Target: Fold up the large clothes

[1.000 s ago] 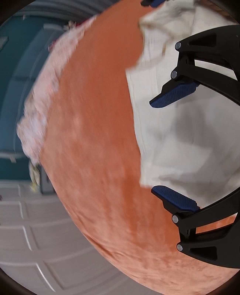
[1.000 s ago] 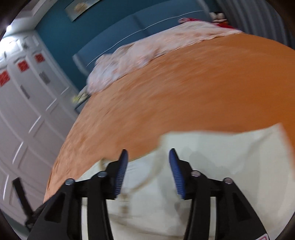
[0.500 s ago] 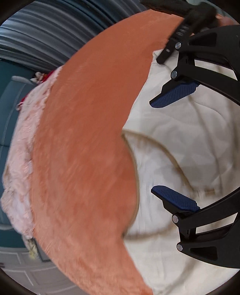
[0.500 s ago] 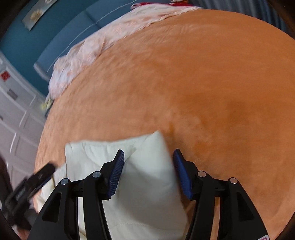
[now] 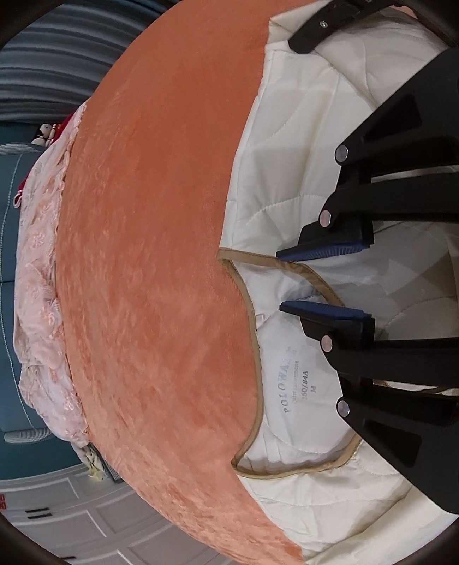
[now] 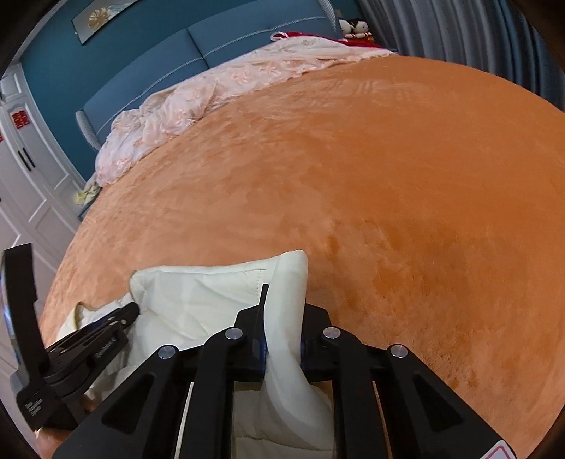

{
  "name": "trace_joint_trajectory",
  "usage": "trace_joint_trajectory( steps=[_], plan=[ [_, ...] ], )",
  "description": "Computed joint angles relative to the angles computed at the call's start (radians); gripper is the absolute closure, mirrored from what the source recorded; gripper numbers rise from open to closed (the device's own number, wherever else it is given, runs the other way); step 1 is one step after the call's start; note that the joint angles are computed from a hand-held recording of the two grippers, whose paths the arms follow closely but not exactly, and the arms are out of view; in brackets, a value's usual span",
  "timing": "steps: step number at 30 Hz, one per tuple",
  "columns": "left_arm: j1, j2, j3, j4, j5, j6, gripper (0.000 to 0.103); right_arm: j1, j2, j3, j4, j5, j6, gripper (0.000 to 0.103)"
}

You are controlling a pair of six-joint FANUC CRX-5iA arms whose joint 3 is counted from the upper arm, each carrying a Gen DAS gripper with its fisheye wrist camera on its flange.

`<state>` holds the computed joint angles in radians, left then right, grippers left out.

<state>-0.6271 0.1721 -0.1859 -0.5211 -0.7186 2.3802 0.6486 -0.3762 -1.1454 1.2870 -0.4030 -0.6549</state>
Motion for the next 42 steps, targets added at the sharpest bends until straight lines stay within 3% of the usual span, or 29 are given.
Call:
trace_joint_trajectory(
  steps=[3,5,6,8,10,12,15,20,23,25,30,37,42],
  plan=[
    [-0.008,-0.010,0.001,-0.015,-0.008,0.014,0.078,-0.018,0.008,0.010,-0.056,0.036,0.045,0.088],
    [-0.012,-0.047,-0.011,-0.037,-0.031,0.044,0.069,-0.014,-0.029,0.009,-0.131,0.052,0.098,0.087],
    [-0.007,-0.083,-0.030,-0.047,-0.035,0.055,0.067,0.035,-0.060,0.018,-0.197,-0.013,0.140,0.084],
    [0.042,-0.172,-0.102,0.001,0.004,-0.017,0.062,0.170,-0.144,0.029,-0.194,-0.236,0.138,0.078],
    [0.086,-0.251,-0.154,0.014,-0.013,-0.068,0.062,0.268,-0.206,0.048,-0.171,-0.342,0.159,0.078],
    [0.159,-0.309,-0.200,0.066,-0.031,-0.159,0.064,0.316,-0.197,0.098,-0.221,-0.330,0.240,0.078],
    [0.227,-0.347,-0.242,0.105,-0.047,-0.243,0.064,0.362,-0.089,0.188,-0.304,-0.239,0.359,0.078],
    [0.258,-0.352,-0.283,0.152,-0.022,-0.359,0.065,0.401,0.162,0.334,-0.464,-0.126,0.585,0.082],
    [0.264,-0.336,-0.303,0.160,0.010,-0.382,0.065,0.404,0.252,0.390,-0.554,-0.126,0.685,0.082],
    [0.276,-0.327,-0.320,0.161,0.044,-0.380,0.064,0.395,0.286,0.403,-0.598,-0.117,0.726,0.088],
    [0.262,-0.307,-0.320,0.090,0.085,-0.290,0.063,0.352,0.301,0.386,-0.572,-0.062,0.675,0.103],
    [0.229,-0.252,-0.272,-0.018,0.076,-0.182,0.063,0.302,0.363,0.380,-0.408,-0.008,0.521,0.103],
    [0.178,-0.223,-0.242,-0.127,0.054,-0.066,0.063,0.304,0.384,0.369,-0.295,-0.039,0.438,0.103]
  ],
)
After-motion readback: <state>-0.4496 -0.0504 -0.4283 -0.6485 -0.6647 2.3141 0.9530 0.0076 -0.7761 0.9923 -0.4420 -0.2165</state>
